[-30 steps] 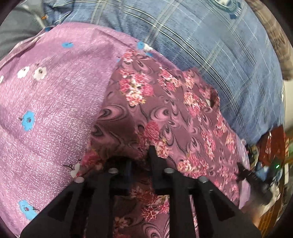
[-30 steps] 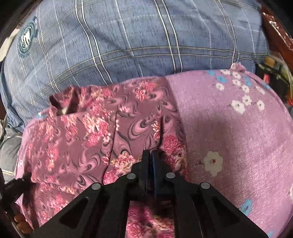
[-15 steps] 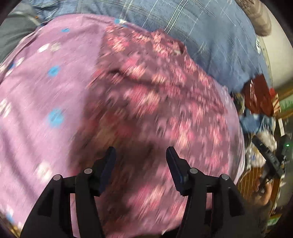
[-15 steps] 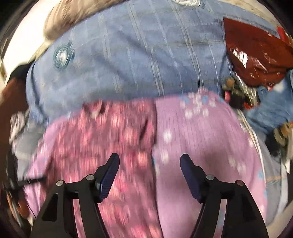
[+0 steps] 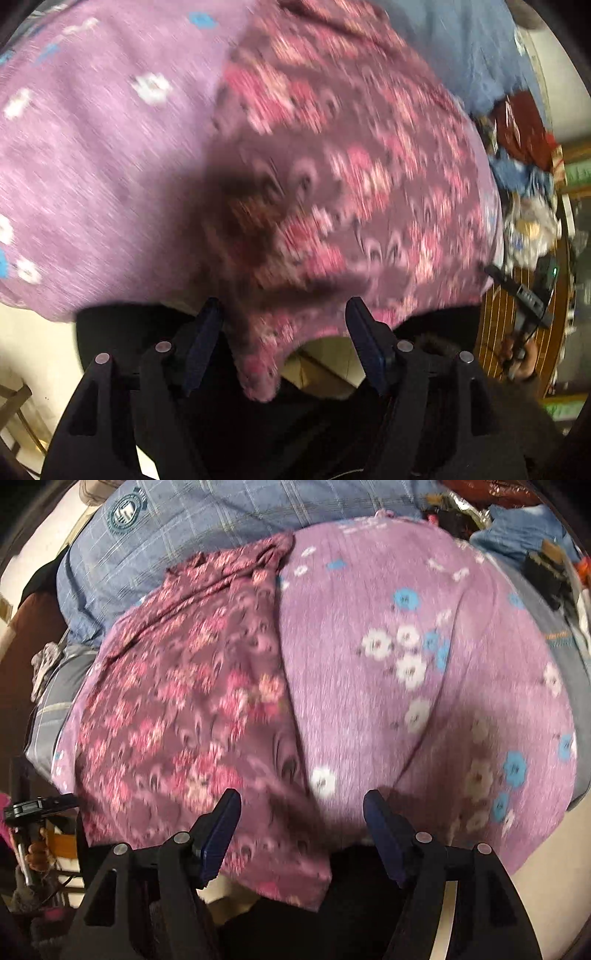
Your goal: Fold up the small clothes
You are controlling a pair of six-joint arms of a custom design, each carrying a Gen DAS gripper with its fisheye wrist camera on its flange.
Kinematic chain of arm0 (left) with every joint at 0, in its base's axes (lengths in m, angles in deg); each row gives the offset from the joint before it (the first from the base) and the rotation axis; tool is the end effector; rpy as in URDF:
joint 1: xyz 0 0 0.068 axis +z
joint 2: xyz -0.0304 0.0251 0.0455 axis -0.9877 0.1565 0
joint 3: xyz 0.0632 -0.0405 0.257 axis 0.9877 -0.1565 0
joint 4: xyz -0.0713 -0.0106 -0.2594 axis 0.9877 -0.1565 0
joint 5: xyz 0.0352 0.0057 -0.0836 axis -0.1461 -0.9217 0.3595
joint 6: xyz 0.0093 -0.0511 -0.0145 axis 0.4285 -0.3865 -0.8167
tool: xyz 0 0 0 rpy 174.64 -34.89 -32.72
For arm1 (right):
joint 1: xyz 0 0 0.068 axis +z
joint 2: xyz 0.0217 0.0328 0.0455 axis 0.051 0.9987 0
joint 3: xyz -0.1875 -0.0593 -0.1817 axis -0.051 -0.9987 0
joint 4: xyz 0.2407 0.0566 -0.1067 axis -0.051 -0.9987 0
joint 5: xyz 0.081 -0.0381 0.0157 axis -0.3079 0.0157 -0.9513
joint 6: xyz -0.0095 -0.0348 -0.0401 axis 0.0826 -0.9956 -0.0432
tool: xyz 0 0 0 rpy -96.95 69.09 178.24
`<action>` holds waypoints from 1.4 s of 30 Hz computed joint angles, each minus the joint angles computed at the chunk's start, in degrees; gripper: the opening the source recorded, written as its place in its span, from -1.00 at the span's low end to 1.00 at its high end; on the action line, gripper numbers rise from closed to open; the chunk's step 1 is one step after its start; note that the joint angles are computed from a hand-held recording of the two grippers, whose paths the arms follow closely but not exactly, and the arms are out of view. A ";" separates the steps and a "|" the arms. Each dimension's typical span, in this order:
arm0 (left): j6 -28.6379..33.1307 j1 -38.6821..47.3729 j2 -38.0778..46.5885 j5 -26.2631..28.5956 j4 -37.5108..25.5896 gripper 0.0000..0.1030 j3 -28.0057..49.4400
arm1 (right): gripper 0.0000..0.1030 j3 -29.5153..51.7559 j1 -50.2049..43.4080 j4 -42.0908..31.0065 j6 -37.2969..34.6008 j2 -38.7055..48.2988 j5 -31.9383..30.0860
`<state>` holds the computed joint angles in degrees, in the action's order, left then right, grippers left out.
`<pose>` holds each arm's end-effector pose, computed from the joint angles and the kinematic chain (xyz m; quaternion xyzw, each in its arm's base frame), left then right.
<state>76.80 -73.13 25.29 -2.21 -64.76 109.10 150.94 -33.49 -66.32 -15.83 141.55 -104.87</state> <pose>0.3532 0.0328 0.2035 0.0793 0.9695 -0.2292 0.0343 0.2744 -0.1852 0.2008 0.1228 0.9641 0.1148 0.2055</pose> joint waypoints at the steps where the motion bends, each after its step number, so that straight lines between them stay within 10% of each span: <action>1: 0.60 -0.40 -0.07 -0.40 -0.01 0.32 -0.62 | 0.37 0.11 -0.33 -1.46 -1.48 0.28 -0.65; 7: 0.53 -3.59 0.25 -3.67 2.39 0.18 -4.26 | 0.23 -0.87 1.00 -5.75 -7.86 2.28 0.42; 10: -0.18 -4.88 -0.77 -6.10 4.98 -0.94 -6.91 | -0.75 -3.90 2.95 -3.79 -10.16 1.18 2.31; 24: 2.54 -0.83 -2.84 15.77 0.28 -0.94 1.88 | -0.85 -2.46 1.15 -1.49 -5.95 -4.57 -16.93; 42: -14.23 -0.94 16.06 16.75 1.15 -0.93 31.67 | -0.84 14.17 2.42 9.78 13.41 8.20 -27.21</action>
